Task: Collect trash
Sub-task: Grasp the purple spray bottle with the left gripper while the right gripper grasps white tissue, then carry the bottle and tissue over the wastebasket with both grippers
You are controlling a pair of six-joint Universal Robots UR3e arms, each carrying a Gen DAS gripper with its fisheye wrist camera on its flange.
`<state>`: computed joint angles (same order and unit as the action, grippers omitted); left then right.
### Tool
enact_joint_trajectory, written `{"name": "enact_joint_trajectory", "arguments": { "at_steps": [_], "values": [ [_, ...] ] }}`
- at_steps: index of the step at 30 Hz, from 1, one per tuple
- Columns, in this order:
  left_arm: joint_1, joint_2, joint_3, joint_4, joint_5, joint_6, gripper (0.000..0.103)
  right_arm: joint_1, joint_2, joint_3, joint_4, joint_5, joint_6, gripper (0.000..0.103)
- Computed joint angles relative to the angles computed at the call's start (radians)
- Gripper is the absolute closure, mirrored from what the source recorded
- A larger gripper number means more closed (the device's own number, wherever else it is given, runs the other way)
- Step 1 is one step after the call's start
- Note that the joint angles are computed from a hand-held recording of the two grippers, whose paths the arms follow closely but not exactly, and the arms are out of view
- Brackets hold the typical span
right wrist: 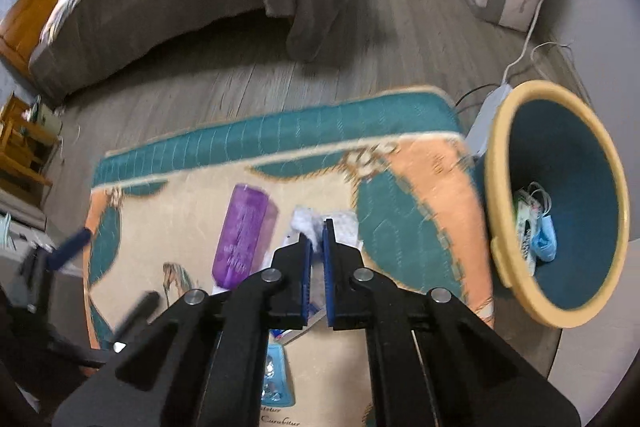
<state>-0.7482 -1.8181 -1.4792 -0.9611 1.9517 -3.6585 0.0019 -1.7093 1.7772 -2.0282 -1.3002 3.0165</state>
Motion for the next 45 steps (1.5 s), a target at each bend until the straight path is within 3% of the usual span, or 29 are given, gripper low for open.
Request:
{"name": "enact_joint_trajectory", "arguments": {
  "at_steps": [7, 14, 18, 23, 27, 28, 37, 45],
  "values": [
    [0.002, -0.112, 0.062, 0.046, -0.053, 0.009, 0.010, -0.078, -0.001, -0.016, -0.068, -0.006, -0.046, 0.098],
    [0.021, -0.207, 0.121, 0.070, -0.103, -0.002, 0.035, -0.102, 0.037, -0.012, -0.074, -0.005, -0.080, 0.098],
    [0.019, -0.249, 0.158, 0.077, -0.111, -0.008, 0.041, -0.116, 0.047, -0.008, -0.080, 0.001, -0.097, 0.098],
    [0.020, -0.297, 0.207, 0.069, -0.123, 0.000, 0.056, -0.124, 0.063, -0.009, -0.088, 0.005, -0.105, 0.098],
    [0.018, -0.319, 0.228, 0.062, -0.119, 0.008, 0.061, -0.124, 0.073, -0.015, -0.092, 0.006, -0.109, 0.098],
    [0.018, -0.320, 0.227, 0.066, -0.117, 0.009, 0.067, -0.126, 0.072, -0.016, -0.091, 0.008, -0.111, 0.098],
    [0.016, -0.296, 0.227, 0.101, -0.099, 0.002, 0.069, -0.198, 0.005, -0.030, -0.044, 0.065, -0.146, 0.098],
    [-0.029, -0.319, 0.365, 0.075, -0.057, 0.000, 0.070, -0.365, -0.096, -0.062, 0.034, 0.150, -0.218, 0.098]
  ]
}}
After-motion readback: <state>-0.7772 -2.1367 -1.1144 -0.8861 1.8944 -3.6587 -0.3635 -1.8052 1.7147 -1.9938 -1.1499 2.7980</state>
